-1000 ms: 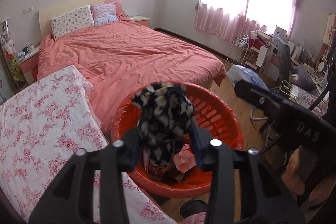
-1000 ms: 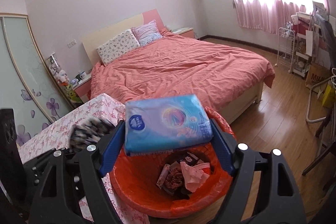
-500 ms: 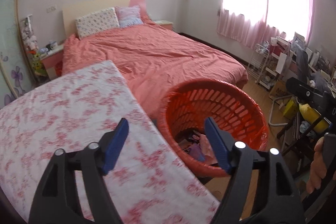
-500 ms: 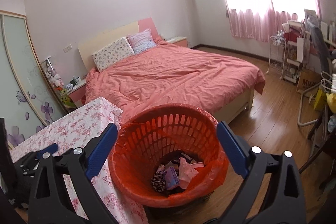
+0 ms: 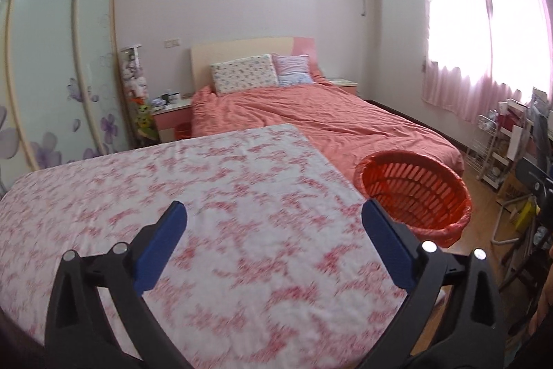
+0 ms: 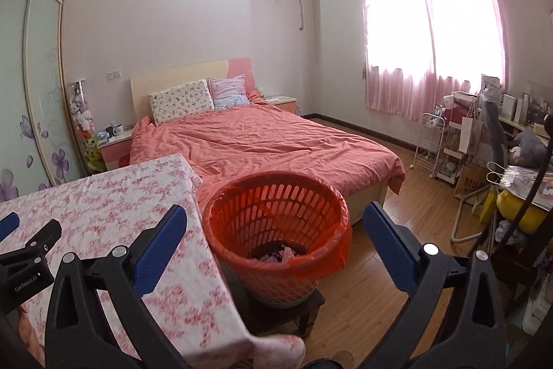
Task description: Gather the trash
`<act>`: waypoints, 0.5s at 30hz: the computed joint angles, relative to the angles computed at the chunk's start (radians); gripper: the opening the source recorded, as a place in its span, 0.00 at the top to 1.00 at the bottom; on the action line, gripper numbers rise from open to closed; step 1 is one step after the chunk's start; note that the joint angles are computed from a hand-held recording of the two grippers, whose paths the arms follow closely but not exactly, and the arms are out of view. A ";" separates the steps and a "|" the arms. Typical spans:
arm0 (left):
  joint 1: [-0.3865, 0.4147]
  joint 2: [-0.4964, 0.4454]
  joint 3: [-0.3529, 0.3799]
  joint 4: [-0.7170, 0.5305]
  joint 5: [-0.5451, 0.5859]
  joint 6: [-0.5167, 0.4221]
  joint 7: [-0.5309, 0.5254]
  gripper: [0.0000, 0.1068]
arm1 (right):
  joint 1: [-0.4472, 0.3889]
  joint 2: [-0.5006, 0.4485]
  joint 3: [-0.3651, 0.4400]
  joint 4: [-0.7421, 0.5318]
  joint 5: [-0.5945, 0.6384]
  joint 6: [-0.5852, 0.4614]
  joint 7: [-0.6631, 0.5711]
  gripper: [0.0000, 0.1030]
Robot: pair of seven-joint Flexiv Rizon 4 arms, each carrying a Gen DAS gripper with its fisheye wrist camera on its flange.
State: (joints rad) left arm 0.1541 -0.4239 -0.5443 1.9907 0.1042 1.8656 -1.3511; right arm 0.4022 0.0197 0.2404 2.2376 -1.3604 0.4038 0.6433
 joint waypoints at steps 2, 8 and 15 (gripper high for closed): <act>0.003 0.035 0.027 0.051 -0.007 0.021 -0.026 0.07 | 0.020 -0.009 0.017 -0.005 0.024 -0.018 0.006 0.02; 0.006 0.099 0.096 0.160 0.020 0.075 -0.110 0.07 | 0.085 -0.048 0.040 -0.038 0.092 -0.122 0.003 0.02; 0.048 0.143 0.119 0.212 0.097 0.101 -0.220 0.07 | 0.127 -0.080 0.032 -0.076 0.157 -0.135 -0.017 0.02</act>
State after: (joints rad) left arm 0.2024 -0.2810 -0.4254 2.2023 0.2012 1.9666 -1.5708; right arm 0.5294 -0.0598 0.2728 2.1621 -1.2037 0.2684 0.6266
